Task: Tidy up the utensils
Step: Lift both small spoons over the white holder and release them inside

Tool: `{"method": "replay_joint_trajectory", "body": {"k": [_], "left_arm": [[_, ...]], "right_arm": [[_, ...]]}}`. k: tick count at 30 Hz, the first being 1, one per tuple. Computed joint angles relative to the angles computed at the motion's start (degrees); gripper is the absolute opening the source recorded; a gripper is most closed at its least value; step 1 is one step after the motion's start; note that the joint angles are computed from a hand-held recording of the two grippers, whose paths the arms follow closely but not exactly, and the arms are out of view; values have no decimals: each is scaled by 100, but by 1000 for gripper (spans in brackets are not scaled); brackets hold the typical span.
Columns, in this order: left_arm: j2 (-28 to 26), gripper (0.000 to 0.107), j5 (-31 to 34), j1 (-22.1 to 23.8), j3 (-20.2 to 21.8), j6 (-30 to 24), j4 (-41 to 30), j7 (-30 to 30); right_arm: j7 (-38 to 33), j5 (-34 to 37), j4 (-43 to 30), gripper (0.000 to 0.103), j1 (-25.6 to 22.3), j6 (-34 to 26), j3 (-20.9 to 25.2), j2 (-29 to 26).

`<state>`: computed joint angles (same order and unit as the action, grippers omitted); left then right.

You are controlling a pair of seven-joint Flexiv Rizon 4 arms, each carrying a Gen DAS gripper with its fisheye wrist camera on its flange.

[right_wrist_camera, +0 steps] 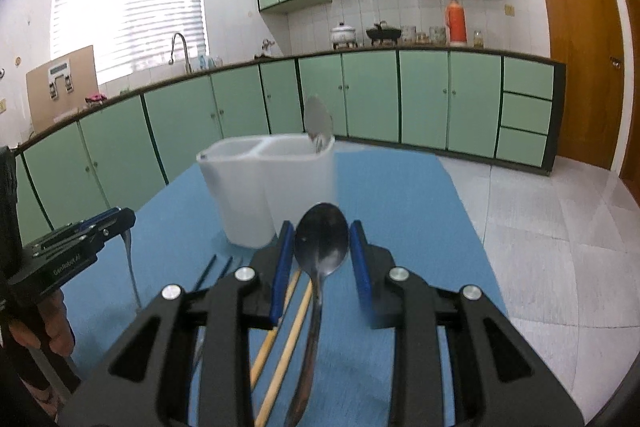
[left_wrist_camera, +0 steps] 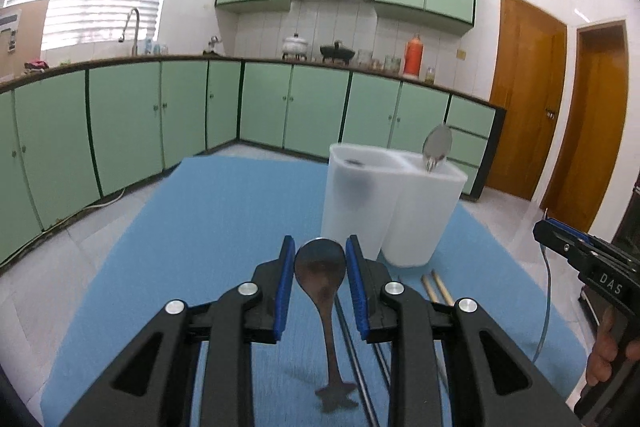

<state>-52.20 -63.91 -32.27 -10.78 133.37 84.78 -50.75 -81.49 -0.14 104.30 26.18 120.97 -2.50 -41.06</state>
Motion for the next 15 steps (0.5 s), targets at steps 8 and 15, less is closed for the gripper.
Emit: {"method": "replay_joint_trajectory", "body": {"k": [8, 15], "left_arm": [[32, 26, 388, 97, 93, 42, -187, -190], [-25, 26, 429, 139, 173, -104, -764, 108]], "right_arm": [[-132, 94, -207, 27, 42, 216, -74, 83], [-192, 28, -727, 27, -26, 304, -50, 1]]}}
